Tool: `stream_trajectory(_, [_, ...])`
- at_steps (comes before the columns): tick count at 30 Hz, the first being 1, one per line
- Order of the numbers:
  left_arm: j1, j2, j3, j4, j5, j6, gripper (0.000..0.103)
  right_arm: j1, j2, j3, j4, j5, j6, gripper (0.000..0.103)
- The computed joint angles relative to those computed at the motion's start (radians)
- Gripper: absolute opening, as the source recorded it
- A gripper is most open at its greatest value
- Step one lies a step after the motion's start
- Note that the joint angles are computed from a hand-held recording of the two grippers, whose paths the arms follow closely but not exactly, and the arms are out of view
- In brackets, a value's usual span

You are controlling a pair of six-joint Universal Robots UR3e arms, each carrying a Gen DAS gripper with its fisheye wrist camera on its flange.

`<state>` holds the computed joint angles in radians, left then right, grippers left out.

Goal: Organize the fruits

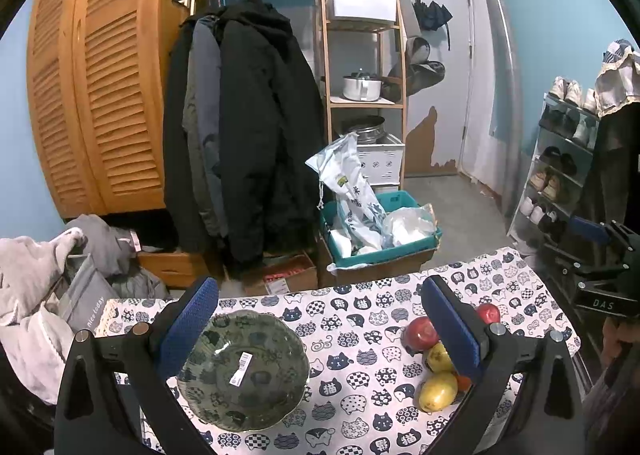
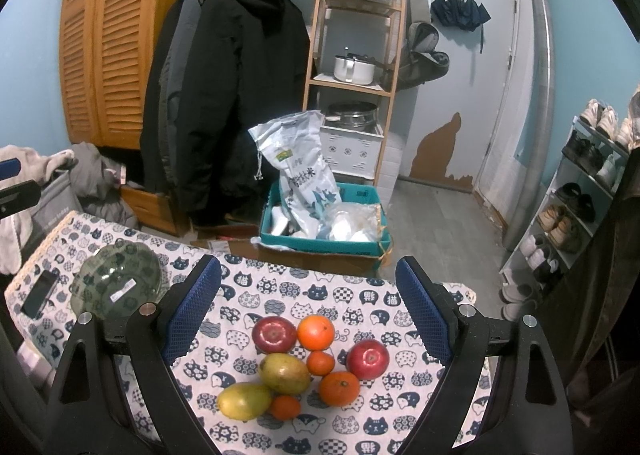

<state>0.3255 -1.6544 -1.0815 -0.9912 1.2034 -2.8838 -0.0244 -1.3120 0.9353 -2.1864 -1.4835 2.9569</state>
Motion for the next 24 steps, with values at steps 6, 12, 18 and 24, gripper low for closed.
stream_trajectory(6, [0.000,0.000,0.001,-0.002,0.001,0.000,0.102,0.000,-0.002,0.002,0.000,0.001,-0.002,0.087])
stream_trajectory(12, [0.001,0.000,0.002,-0.004,-0.001,0.000,0.102,0.000,-0.001,0.000,0.001,-0.001,-0.001,0.087])
stream_trajectory(18, [-0.007,0.004,-0.005,-0.002,0.004,-0.005,0.102,0.001,0.001,-0.004,0.004,-0.001,-0.002,0.087])
stream_trajectory(24, [-0.020,0.019,-0.020,-0.003,0.011,-0.016,0.102,0.001,0.003,-0.008,0.006,-0.001,-0.001,0.087])
